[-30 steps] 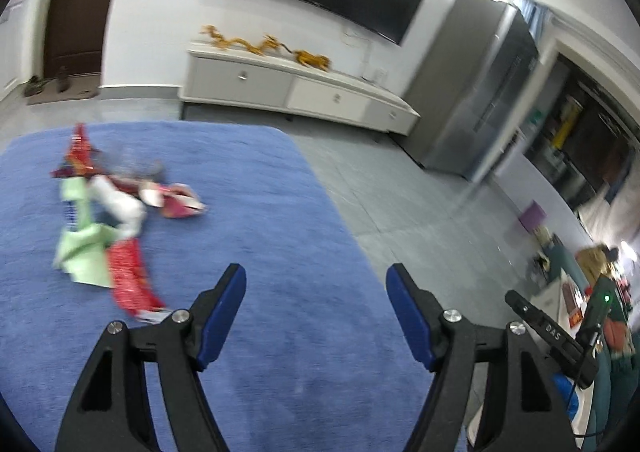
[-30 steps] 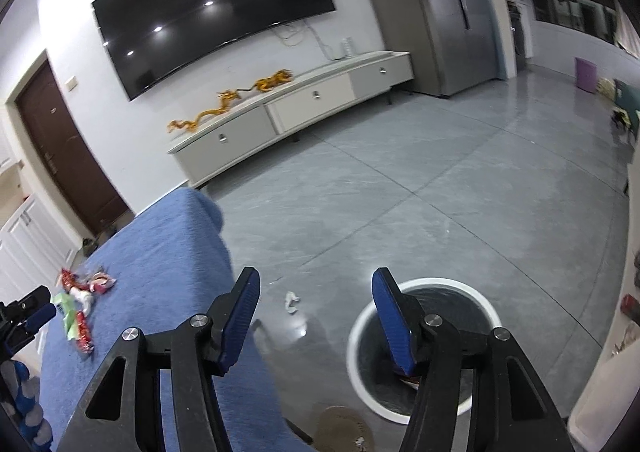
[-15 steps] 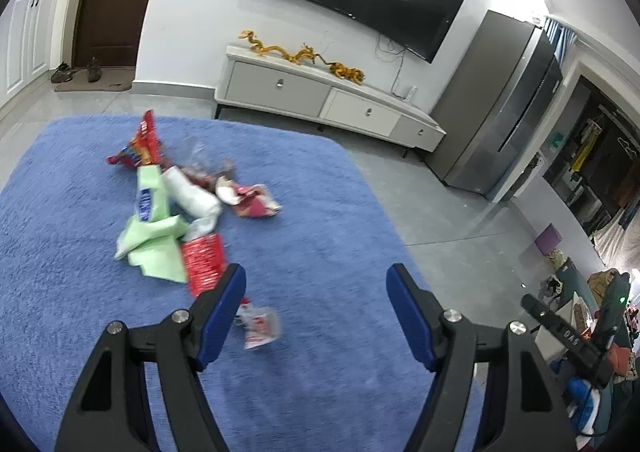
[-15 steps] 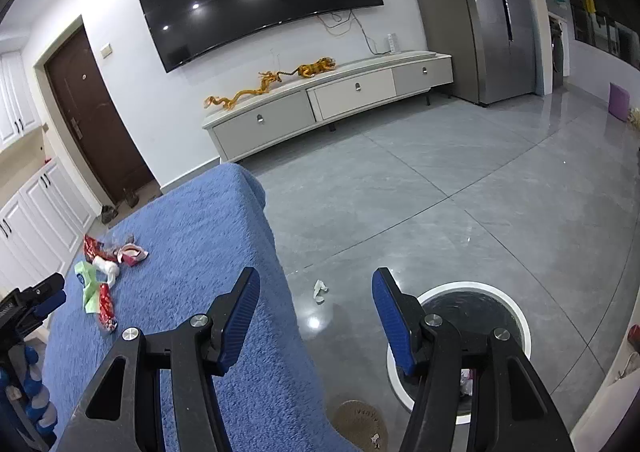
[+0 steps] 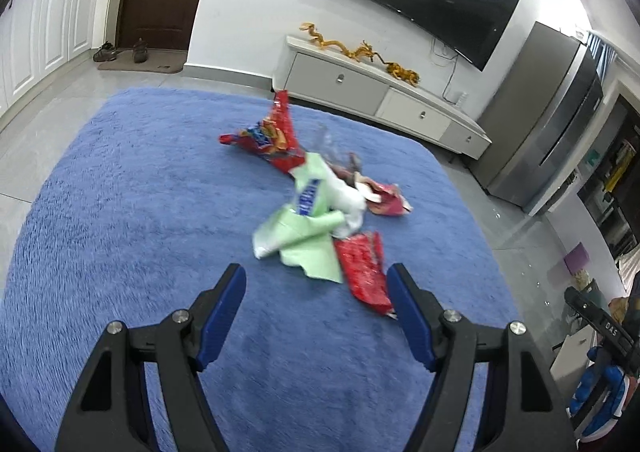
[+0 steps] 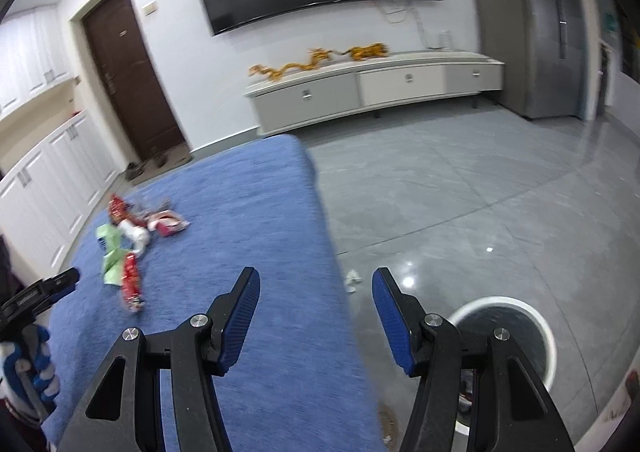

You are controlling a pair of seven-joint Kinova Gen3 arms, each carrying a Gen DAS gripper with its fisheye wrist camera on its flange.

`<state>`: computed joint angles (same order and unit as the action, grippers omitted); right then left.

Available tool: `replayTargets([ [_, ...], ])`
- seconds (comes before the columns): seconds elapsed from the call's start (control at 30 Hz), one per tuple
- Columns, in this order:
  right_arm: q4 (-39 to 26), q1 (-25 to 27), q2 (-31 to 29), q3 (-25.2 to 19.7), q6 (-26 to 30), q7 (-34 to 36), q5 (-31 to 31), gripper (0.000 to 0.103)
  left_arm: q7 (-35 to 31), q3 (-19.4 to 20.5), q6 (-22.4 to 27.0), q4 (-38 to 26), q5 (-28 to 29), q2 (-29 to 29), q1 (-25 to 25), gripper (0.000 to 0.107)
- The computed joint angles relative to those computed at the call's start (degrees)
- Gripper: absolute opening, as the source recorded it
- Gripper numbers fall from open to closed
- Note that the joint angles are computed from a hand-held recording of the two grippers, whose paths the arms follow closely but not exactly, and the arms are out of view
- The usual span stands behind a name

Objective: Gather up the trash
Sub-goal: 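Move both grippers back to the remaining pile on the rug, then grasp the green tissue pack with left gripper while right grasps red chip bag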

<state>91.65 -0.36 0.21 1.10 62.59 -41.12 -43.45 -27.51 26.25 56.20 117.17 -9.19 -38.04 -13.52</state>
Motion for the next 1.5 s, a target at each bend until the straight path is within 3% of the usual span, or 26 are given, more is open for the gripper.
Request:
replayTargets([
  [0.5, -2.12, -8.34, 4.49, -6.95, 7.16, 1.25, 1.33, 0.056, -7.66, -10.55, -13.68, 4.10, -0.51, 9.19, 4.41, 0.071],
  [0.8, -1.19, -13.41, 5.54, -9.97, 7.24, 2.92, 2.43, 0.056, -8.86, -13.57, -19.25, 7.32, -0.06, 11.03, 4.74, 0.070],
  [0.93, -1.37, -15.25, 5.92, -10.71, 6.37, 2.72, 3.08, 0.056, -10.70, -16.78, -22.14, 9.49, 2.18, 9.71, 5.59, 0.064],
  [1.13, -2.27, -18.12, 7.07, -11.97, 4.55, 0.37, 5.21, 0.056, -13.12, -17.96, -23.82, 11.03, 4.53, 8.81, 4.70, 0.053],
  [1.27, -2.37, -19.66, 7.83, -12.53, 2.97, -1.61, 7.33, 0.056, -14.29, -19.35, -24.46, 11.80, 6.16, 8.12, 4.59, 0.040],
  [1.33, -2.14, -19.85, 8.07, -12.82, 3.17, -1.71, 7.34, 0.036, -14.56, -19.37, -24.26, 11.90, 6.71, 7.73, 4.08, 0.038],
  [1.4, -1.46, -20.17, 7.43, -13.06, 2.63, -1.24, 7.94, 0.025, -14.09, -17.72, -23.09, 11.63, 6.55, 6.79, 2.94, 0.036],
  [1.5, 0.11, -19.45, 6.10, -12.60, 2.57, 0.00, 6.63, 0.024, -12.92, -15.14, -21.00, 11.30, 6.40, 4.53, 1.86, 0.035],
])
